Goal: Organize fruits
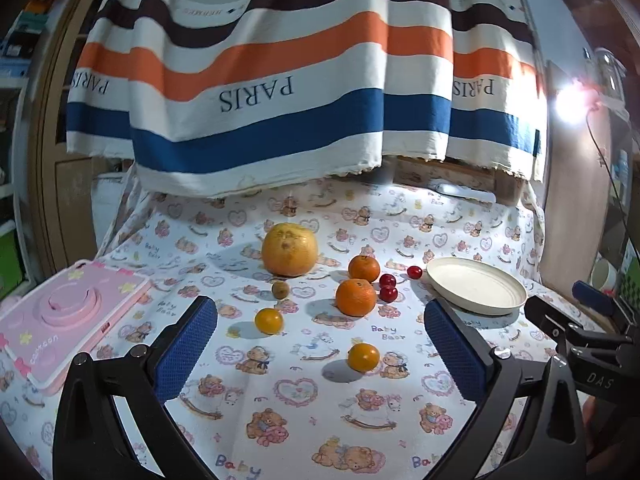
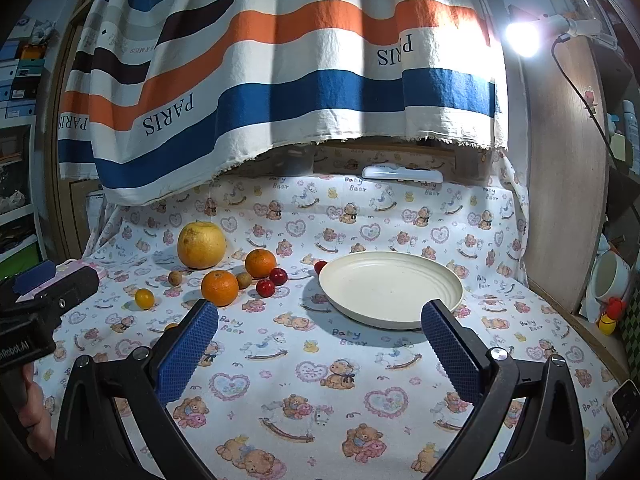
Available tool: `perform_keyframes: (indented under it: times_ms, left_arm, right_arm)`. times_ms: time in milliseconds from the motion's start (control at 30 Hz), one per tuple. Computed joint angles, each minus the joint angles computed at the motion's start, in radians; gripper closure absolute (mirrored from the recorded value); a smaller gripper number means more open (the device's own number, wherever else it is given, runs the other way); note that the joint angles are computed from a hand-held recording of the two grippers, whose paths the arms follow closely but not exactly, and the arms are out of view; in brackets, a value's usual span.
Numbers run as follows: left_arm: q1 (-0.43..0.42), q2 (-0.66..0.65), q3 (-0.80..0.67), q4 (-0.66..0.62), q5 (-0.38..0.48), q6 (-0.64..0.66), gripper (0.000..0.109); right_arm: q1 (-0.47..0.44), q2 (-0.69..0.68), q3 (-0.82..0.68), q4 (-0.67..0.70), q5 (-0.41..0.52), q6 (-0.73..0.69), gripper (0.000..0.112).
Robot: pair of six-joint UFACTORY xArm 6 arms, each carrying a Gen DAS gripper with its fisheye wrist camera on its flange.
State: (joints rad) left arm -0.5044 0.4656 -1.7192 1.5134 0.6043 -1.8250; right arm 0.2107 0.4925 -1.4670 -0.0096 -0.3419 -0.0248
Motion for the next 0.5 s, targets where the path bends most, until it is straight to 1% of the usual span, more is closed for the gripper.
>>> perform_keyframes:
  times_ms: [67, 133, 233, 333, 367, 500]
  left_arm:
    - [0.015, 0.005, -0.005, -0.034, -0.049, 0.022, 0.006]
    - [0.024, 0.014, -0.014, -0.065, -0.08, 0.05, 0.006]
    - [0.016, 0.025, -0.029, -0.099, -0.054, 0.09, 0.006]
    - [0.003, 0.029, -0.037, -0.089, -0.025, 0.105, 0.006]
    - [0.001, 0.031, -0.039, -0.086, -0.03, 0.117, 0.006]
    - [0.002, 0.037, -0.047, -0.09, -0.059, 0.162, 0.006]
  right_arm:
    - [-0.002, 0.0, -0.003, -0.005, 0.008, 0.005, 0.01]
    - [-0.003, 0.001, -0.004, -0.011, 0.008, 0.011, 0.01]
    - [0.0, 0.001, -0.005, 0.006, 0.008, -0.005, 0.01]
    - [0.005, 0.003, -0.005, 0.038, 0.006, -0.034, 0.01]
    - [0.011, 0.004, -0.007, 0.073, 0.011, -0.063, 0.01]
    - [0.046, 0.015, -0.041, 0.303, 0.053, -0.263, 0.01]
